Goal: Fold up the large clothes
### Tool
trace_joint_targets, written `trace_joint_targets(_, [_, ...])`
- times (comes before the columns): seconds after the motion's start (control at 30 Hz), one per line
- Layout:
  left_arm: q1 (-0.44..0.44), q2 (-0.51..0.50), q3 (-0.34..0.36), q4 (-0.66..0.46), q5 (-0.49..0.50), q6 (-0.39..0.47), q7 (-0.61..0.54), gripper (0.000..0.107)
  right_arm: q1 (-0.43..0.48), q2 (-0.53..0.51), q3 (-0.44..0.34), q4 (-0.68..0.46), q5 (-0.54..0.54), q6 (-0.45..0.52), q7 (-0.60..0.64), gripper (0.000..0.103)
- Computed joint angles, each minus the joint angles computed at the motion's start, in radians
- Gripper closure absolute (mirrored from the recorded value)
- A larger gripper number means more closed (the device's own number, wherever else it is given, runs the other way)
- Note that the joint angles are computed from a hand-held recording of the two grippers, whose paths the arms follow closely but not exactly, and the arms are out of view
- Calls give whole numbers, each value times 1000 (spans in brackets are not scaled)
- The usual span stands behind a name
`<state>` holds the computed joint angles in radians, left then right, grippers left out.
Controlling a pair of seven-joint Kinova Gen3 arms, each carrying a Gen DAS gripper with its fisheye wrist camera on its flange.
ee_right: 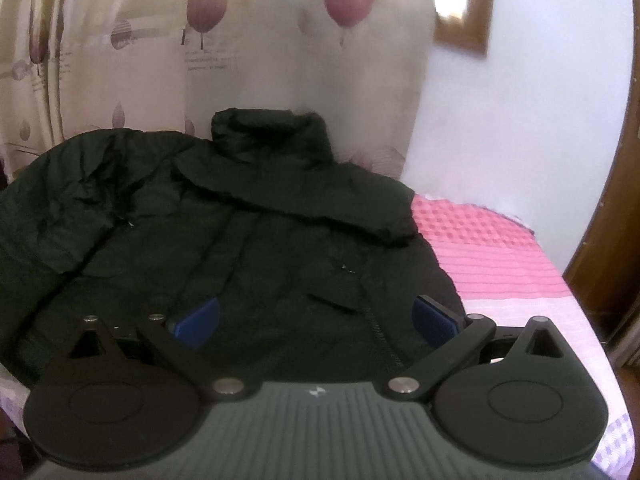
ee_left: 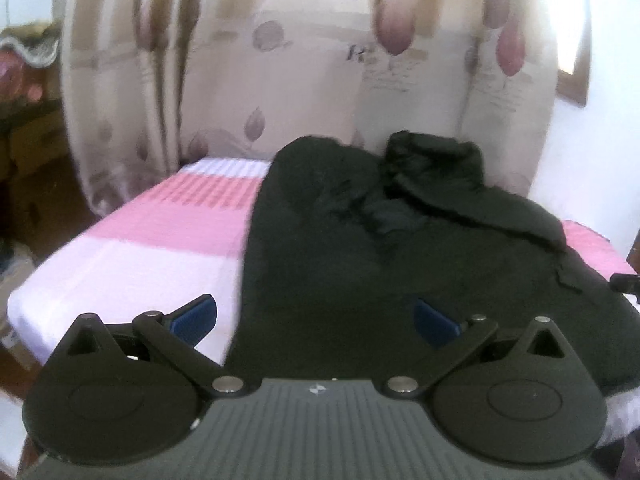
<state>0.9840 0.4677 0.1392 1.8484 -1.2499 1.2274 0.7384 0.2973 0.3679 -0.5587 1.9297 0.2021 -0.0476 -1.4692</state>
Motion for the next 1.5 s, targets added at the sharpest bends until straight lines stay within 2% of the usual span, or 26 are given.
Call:
trace_joint_targets(0.1, [-17,-23,2,61,-2,-33,55,4,14,15,-24,-12,9,12,9,0])
trace_joint_targets(0.27, [-70,-18,2,101,-23,-119,61,4,-60,12,38,-13,-16,25,43,0])
trace_joint_targets(0.3, [-96,-14,23,108,-38,-133,58,6,-75,10,54,-10,-22,22,49,0])
trace_joint_targets(0.37, [-171,-23,72,136,-83,-194,64,39,-95,10,74,-15,-33,33,56,0])
trace_joint_targets(0.4, [-214,-27,108,140,-86,-209,50,75,-102,11,81,-20,-40,42,60,0])
trace_joint_targets(0.43, [-243,-23,126,130,-73,-207,19,85,-108,13,87,-23,-48,48,66,0])
trace_joint_targets(0.5, [-246,-33,117,119,-48,-168,-5,91,-142,10,122,-26,-66,52,77,0])
trace_joint_targets(0.6, [-174,-48,5,74,24,-46,-101,96,-175,12,155,-39,-91,61,92,0])
trace_joint_targets(0.63, [-173,-62,-37,57,47,-5,-142,97,-176,16,155,-45,-99,63,96,0])
trace_joint_targets(0.7, [-221,-87,-78,22,71,56,-210,98,-166,24,139,-56,-114,64,103,0])
trace_joint_targets(0.77, [-298,-99,-113,-12,62,87,-274,98,-141,38,106,-71,-123,71,116,0])
trace_joint_targets(0.87, [-435,-104,-155,-59,48,13,-346,97,-148,57,99,-90,-135,83,140,0])
trace_joint_targets(0.93, [-528,-54,-149,-99,18,-19,-380,85,-150,72,89,-98,-139,82,160,0])
trace_joint_targets(0.97, [-560,-21,-136,-118,4,-10,-372,75,-150,81,83,-107,-140,89,170,0])
trace_joint_targets(1.03, [-569,37,-143,-142,5,21,-309,39,-127,98,43,-121,-143,98,200,0])
trace_joint_targets(1.07, [-546,53,-173,-144,11,22,-268,31,-126,102,35,-125,-146,94,213,0])
trace_joint_targets(1.13, [-458,53,-255,-119,9,17,-187,6,-117,108,17,-124,-138,62,243,0])
trace_joint_targets(1.2, [-384,38,-301,-80,-26,-20,-105,4,-96,124,-13,-130,-113,25,262,0])
trace_joint_targets(1.23, [-363,26,-296,-57,-58,-44,-65,4,-82,136,-30,-137,-96,15,265,0])
trace_joint_targets(1.27, [-360,23,-274,-48,-88,-53,-36,4,-71,154,-47,-154,-79,11,267,0])
trace_joint_targets(1.33, [-380,11,-187,-34,-145,-65,-9,4,-48,200,-84,-196,-43,16,273,0])
trace_joint_targets(1.37, [-383,6,-152,-24,-186,-91,12,4,-63,217,-77,-223,-37,21,276,0])
trace_joint_targets(1.5, [-347,79,-116,-70,-273,-150,107,4,-173,311,-10,-364,-19,16,291,0])
